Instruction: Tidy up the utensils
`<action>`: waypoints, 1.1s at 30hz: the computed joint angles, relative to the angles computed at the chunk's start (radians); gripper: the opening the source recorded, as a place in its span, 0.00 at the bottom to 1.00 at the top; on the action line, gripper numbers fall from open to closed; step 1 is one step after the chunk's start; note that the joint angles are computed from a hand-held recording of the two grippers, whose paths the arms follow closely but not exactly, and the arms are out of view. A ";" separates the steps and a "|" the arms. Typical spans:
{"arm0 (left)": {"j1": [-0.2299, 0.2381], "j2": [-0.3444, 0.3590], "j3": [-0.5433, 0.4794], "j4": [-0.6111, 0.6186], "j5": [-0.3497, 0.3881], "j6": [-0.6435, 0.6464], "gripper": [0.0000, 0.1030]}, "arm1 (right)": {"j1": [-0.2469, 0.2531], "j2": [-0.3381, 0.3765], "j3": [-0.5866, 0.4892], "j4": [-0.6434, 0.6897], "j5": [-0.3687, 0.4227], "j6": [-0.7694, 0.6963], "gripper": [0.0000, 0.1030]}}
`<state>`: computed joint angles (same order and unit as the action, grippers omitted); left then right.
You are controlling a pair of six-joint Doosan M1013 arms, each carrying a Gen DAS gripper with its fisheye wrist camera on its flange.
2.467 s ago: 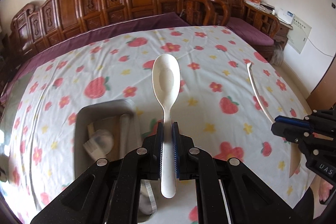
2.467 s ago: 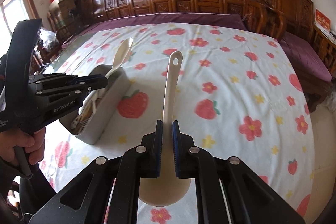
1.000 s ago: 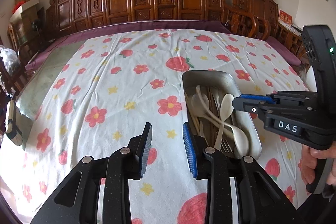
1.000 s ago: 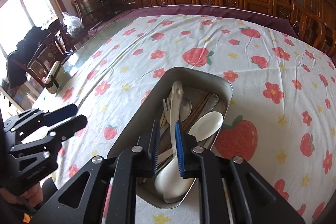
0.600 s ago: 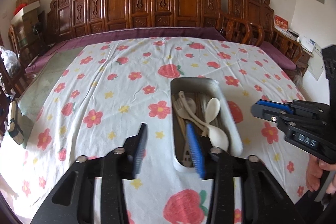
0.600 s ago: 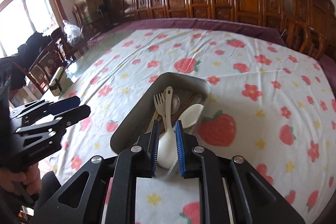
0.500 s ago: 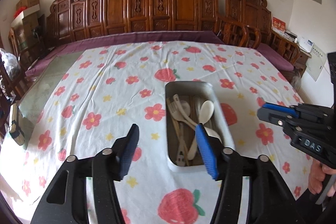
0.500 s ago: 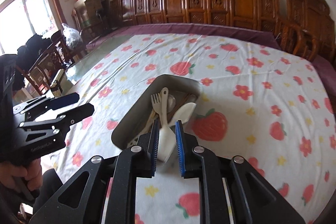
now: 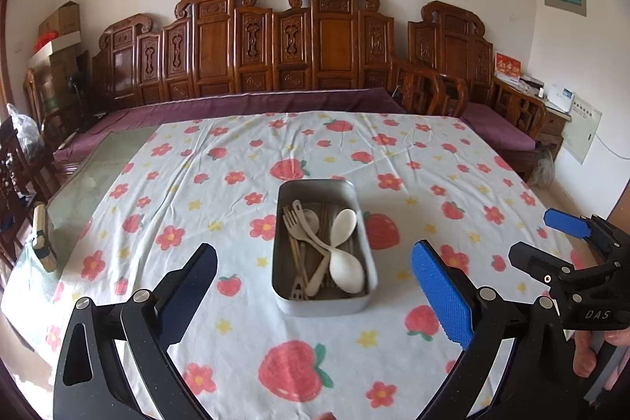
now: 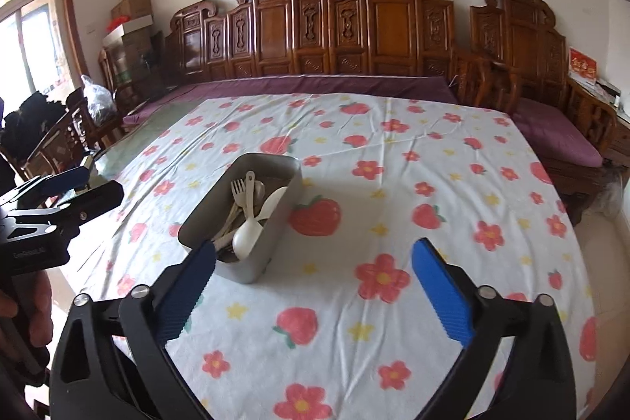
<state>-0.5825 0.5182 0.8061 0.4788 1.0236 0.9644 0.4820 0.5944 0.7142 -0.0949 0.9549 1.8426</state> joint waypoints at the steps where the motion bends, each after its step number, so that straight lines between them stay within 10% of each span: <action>1: -0.005 -0.002 0.001 0.009 0.005 -0.005 0.92 | 0.000 -0.009 0.013 -0.008 -0.001 0.008 0.98; 33: -0.114 -0.089 0.012 0.284 -0.036 -0.164 0.93 | 0.043 -0.234 0.220 -0.275 -0.302 0.221 0.97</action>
